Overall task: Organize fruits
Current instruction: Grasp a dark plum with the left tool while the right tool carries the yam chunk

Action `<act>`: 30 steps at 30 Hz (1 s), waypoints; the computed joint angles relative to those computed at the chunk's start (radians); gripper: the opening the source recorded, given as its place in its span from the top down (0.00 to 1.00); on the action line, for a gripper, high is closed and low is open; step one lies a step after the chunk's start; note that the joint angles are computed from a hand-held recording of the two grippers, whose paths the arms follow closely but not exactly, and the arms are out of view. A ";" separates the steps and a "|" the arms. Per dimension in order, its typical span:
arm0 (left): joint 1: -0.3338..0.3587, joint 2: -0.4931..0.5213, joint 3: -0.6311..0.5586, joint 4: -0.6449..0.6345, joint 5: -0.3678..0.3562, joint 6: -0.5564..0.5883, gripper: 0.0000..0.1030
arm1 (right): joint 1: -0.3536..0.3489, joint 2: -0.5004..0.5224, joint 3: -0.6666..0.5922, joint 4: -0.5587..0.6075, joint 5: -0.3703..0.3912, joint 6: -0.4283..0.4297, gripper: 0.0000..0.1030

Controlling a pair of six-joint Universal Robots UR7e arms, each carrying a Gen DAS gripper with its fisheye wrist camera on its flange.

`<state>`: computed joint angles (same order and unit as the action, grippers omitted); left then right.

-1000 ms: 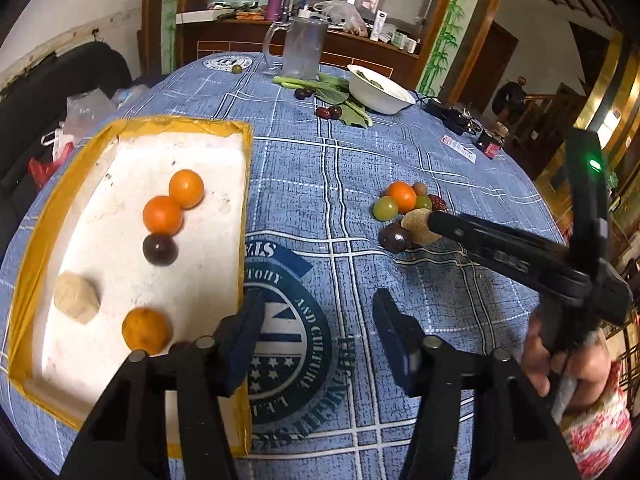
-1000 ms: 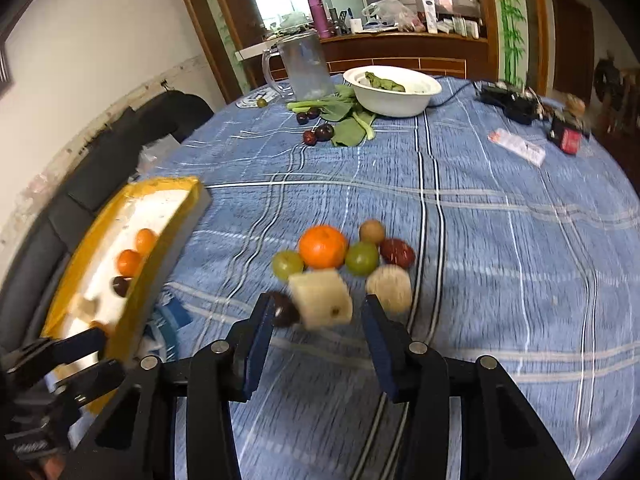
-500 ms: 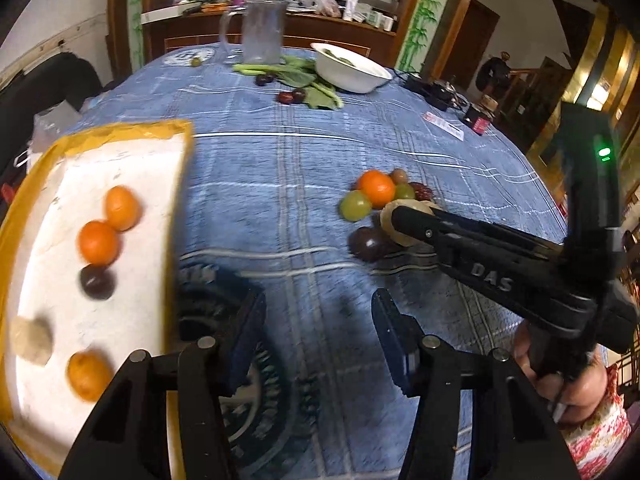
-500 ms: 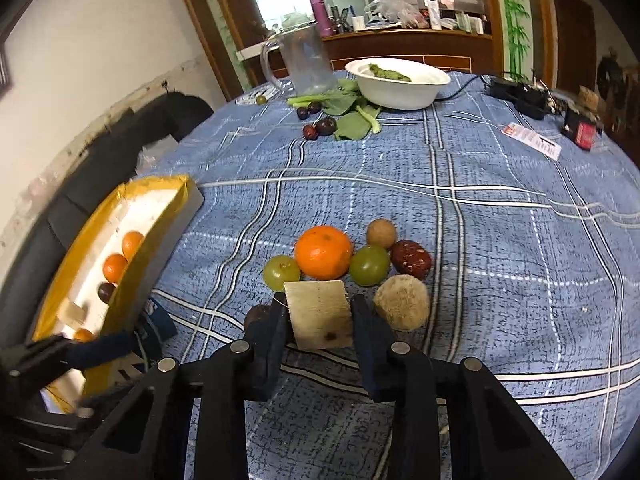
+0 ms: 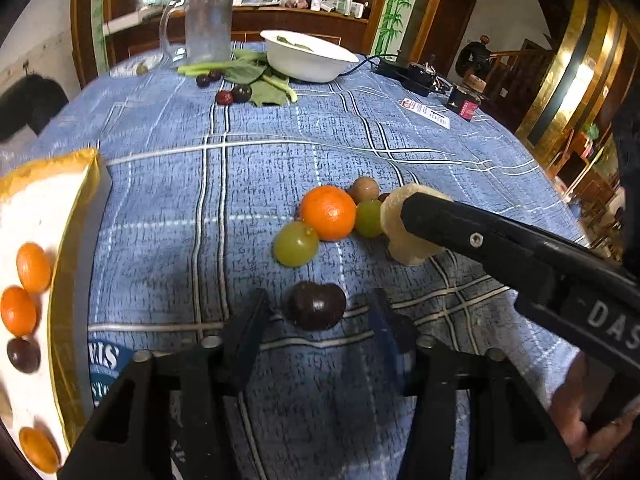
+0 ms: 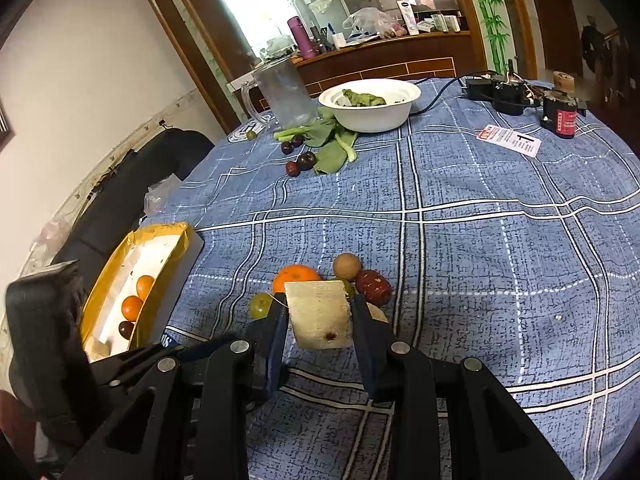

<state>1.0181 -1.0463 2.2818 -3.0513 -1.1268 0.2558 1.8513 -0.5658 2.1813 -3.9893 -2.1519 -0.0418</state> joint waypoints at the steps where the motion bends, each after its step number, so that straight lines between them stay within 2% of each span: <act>1: -0.009 0.013 0.008 -0.036 0.029 0.016 0.68 | 0.001 0.000 -0.001 0.003 -0.001 -0.001 0.67; 3: -0.007 0.016 0.011 -0.052 0.018 0.031 0.77 | 0.003 0.002 -0.004 0.006 -0.004 -0.003 0.67; 10: -0.017 -0.015 0.039 -0.080 0.047 0.016 0.78 | 0.010 0.008 -0.005 -0.006 -0.010 -0.018 0.67; 13: -0.019 -0.071 0.064 -0.079 0.048 -0.010 0.78 | 0.014 0.012 -0.006 -0.012 -0.013 -0.025 0.67; 17: -0.014 -0.195 0.113 -0.064 0.056 -0.044 0.77 | 0.020 0.021 -0.010 -0.018 -0.015 -0.037 0.67; 21: 0.004 -0.308 0.141 -0.038 0.099 -0.052 0.77 | 0.039 0.051 -0.030 -0.028 -0.059 -0.052 0.67; 24: 0.051 -0.390 0.141 -0.022 0.126 -0.066 0.77 | 0.053 0.070 -0.043 -0.024 -0.082 -0.053 0.67; 27: 0.117 -0.459 0.127 0.002 0.144 -0.086 0.77 | 0.068 0.074 -0.054 0.005 -0.103 -0.015 0.67; 30: 0.170 -0.498 0.118 -0.008 0.185 -0.082 0.77 | 0.084 0.060 -0.047 0.071 -0.042 0.063 0.67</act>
